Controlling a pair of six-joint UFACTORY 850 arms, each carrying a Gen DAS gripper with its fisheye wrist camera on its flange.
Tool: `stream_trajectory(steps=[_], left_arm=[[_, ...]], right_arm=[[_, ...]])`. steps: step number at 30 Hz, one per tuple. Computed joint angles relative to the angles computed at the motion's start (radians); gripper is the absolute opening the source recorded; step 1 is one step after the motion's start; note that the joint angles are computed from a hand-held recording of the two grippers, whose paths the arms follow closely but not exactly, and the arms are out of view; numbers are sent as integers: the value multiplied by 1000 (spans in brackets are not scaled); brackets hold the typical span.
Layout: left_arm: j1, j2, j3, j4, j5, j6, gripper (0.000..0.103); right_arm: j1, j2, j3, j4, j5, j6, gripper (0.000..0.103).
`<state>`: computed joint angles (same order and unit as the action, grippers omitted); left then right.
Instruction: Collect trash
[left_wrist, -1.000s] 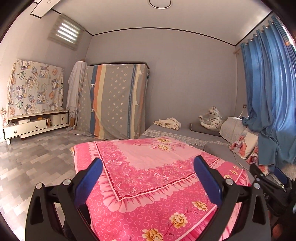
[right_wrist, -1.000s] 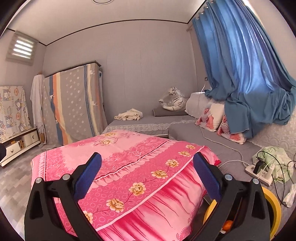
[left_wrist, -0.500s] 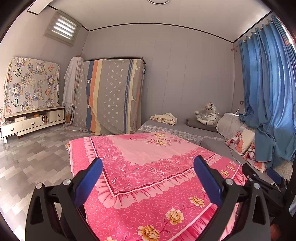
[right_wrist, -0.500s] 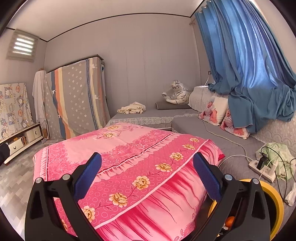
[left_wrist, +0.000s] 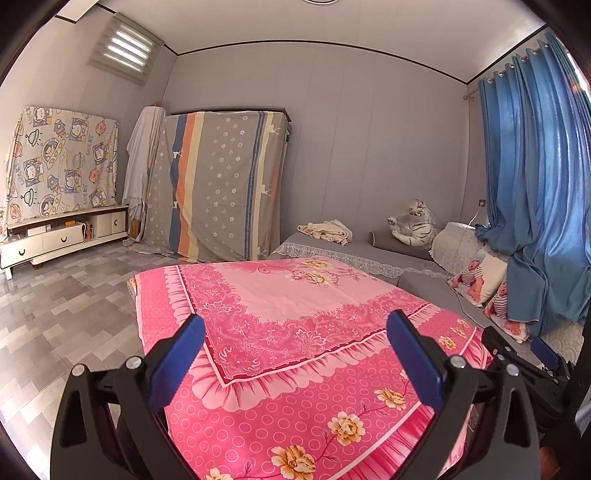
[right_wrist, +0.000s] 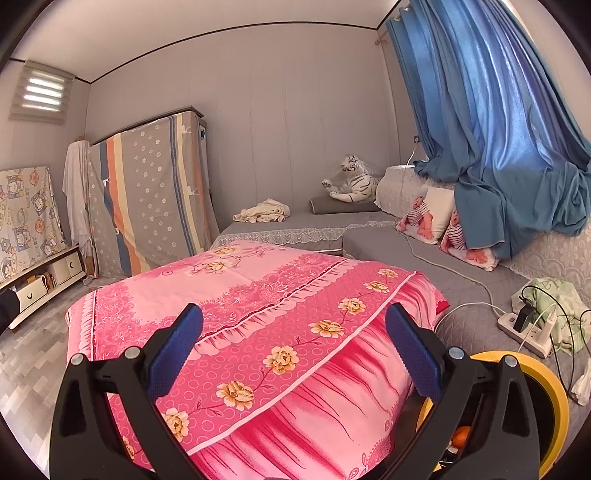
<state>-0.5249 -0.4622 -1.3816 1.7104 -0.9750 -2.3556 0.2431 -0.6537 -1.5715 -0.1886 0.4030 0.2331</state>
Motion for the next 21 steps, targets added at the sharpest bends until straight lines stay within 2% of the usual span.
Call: stream_trajectory(steps=[21], left_arm=[[0,-7,-7,-1,16,4,95]], right_arm=[[-4,-8,-4,-19,-12,25,94]])
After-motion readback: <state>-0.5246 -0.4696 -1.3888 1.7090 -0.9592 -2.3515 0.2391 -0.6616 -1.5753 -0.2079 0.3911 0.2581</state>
